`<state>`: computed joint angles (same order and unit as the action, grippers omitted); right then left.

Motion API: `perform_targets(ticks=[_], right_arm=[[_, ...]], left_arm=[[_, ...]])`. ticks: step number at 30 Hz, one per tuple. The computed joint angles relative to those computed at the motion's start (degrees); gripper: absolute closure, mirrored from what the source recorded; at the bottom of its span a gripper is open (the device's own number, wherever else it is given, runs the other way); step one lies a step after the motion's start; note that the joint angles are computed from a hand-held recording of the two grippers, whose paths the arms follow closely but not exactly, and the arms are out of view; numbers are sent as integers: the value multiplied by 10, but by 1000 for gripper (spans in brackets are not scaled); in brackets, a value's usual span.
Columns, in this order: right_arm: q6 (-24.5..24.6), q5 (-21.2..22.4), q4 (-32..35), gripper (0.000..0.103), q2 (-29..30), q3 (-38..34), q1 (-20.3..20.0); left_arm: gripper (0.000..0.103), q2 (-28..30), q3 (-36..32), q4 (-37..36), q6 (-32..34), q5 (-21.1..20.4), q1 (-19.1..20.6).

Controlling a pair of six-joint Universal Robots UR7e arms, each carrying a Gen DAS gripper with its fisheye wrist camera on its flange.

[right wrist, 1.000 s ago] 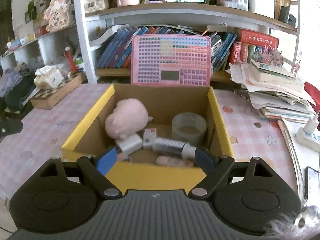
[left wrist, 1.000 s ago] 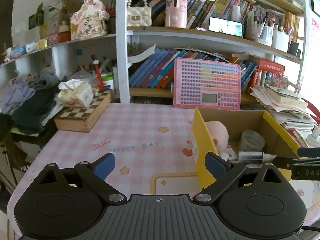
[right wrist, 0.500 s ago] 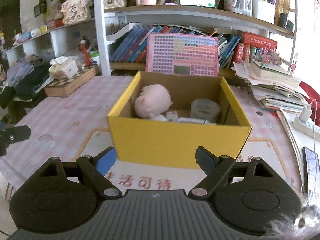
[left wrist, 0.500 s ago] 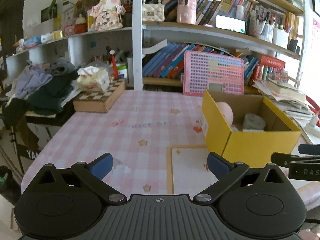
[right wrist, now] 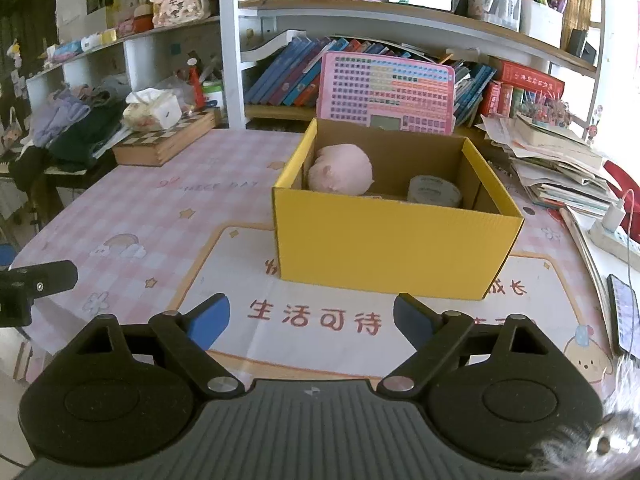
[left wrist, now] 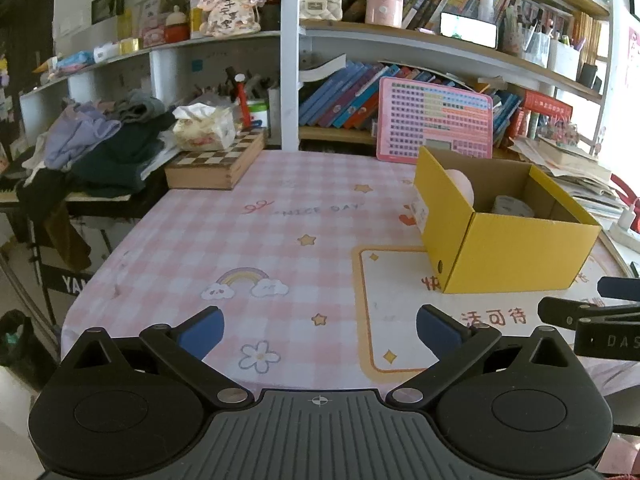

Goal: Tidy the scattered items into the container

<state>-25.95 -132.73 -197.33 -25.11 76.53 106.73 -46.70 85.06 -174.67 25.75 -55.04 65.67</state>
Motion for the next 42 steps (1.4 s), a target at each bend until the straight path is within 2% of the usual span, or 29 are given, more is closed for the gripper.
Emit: perform_targets(ticks=[5, 11, 18, 25, 31, 42], right_arm=[[15, -2, 10, 12, -4, 11, 4], [36, -6, 23, 11, -6, 17, 8], [38, -4, 27, 9, -5, 21, 11], [37, -7, 26, 8, -3, 21, 13], [41, -11, 35, 6, -4, 25, 16], [48, -10, 48, 5, -4, 27, 17]], left_arm=[[0, -11, 15, 6, 7, -17, 2], [0, -22, 33, 10, 14, -16, -1], [0, -29, 42, 5, 9, -16, -1], [0, -33, 41, 20, 5, -13, 1], [0, -33, 42, 37, 12, 10, -1], [0, -38, 50, 29, 16, 9, -1]])
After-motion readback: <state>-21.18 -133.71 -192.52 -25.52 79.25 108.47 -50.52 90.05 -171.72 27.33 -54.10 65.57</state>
